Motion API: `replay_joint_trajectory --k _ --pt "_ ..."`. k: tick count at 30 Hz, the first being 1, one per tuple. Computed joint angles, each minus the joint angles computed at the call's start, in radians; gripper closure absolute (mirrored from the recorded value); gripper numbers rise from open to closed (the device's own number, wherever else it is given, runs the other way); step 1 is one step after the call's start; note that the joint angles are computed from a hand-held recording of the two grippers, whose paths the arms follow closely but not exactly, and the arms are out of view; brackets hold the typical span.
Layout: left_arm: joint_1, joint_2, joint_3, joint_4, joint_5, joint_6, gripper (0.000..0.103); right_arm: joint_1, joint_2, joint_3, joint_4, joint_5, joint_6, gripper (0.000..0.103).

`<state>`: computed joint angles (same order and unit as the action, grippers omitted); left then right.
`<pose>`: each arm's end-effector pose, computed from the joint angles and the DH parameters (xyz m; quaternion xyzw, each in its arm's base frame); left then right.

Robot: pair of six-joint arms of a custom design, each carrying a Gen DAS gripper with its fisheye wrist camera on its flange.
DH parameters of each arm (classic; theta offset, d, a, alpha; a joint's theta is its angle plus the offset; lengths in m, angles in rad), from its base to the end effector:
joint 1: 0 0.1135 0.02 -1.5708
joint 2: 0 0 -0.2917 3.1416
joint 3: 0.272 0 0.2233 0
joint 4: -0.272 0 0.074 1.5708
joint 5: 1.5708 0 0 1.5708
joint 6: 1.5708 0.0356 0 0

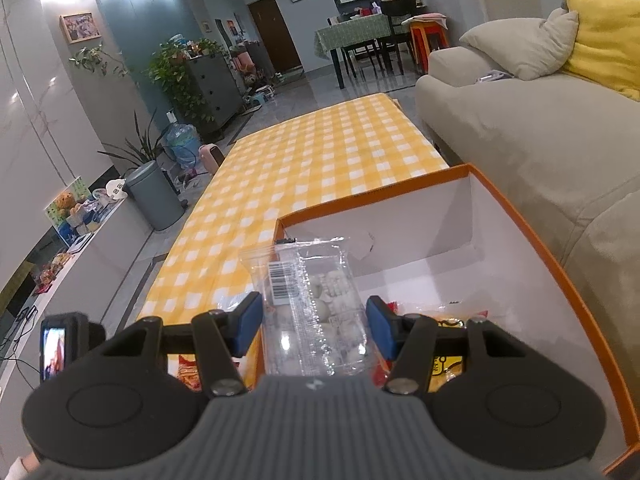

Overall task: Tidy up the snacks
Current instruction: 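Open the right gripper to release the sweets bag while the left gripper lifts the Mimi bag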

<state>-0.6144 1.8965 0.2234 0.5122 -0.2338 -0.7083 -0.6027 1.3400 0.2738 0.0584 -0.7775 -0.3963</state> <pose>0.1636 -0.1053 0.0701 -0.0693 0.9702 -0.0340 0.2296 0.1483 -0.0717 0.1542 -0.0131 0.8951 0.1965 0.4001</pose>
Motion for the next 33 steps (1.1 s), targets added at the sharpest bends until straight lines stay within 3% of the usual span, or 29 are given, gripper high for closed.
replay_joint_trajectory --k 8,12,16,20,22,25,30,33 --pt "0.0 -0.195 -0.023 -0.115 -0.005 -0.039 0.051 -0.075 -0.03 0.047 -0.055 -0.024 0.033 0.047" --pt "0.008 -0.327 0.001 -0.199 0.034 -0.099 0.051 -0.123 -0.012 0.123 -0.144 -0.031 0.002 0.047" --pt "-0.045 -0.414 0.037 -0.269 -0.026 -0.162 0.051 -0.156 0.07 0.203 -0.212 -0.047 -0.037 0.047" --pt "0.007 -0.41 -0.055 -0.064 0.094 -0.161 0.051 -0.128 0.19 0.309 -0.305 -0.05 -0.109 0.047" --pt "0.003 -0.38 -0.083 0.003 0.098 -0.146 0.051 -0.077 0.246 0.365 -0.32 -0.052 -0.179 0.047" --pt "0.017 -0.345 -0.098 0.046 0.114 -0.143 0.051 0.039 0.311 0.428 -0.3 -0.005 -0.334 0.047" --pt "0.056 -0.325 -0.108 0.077 0.148 -0.118 0.051 0.209 0.454 0.625 -0.449 0.108 -0.556 0.047" --pt "0.084 -0.311 -0.13 0.13 0.182 -0.11 0.051 0.282 0.522 0.689 -0.449 0.204 -0.678 0.047"
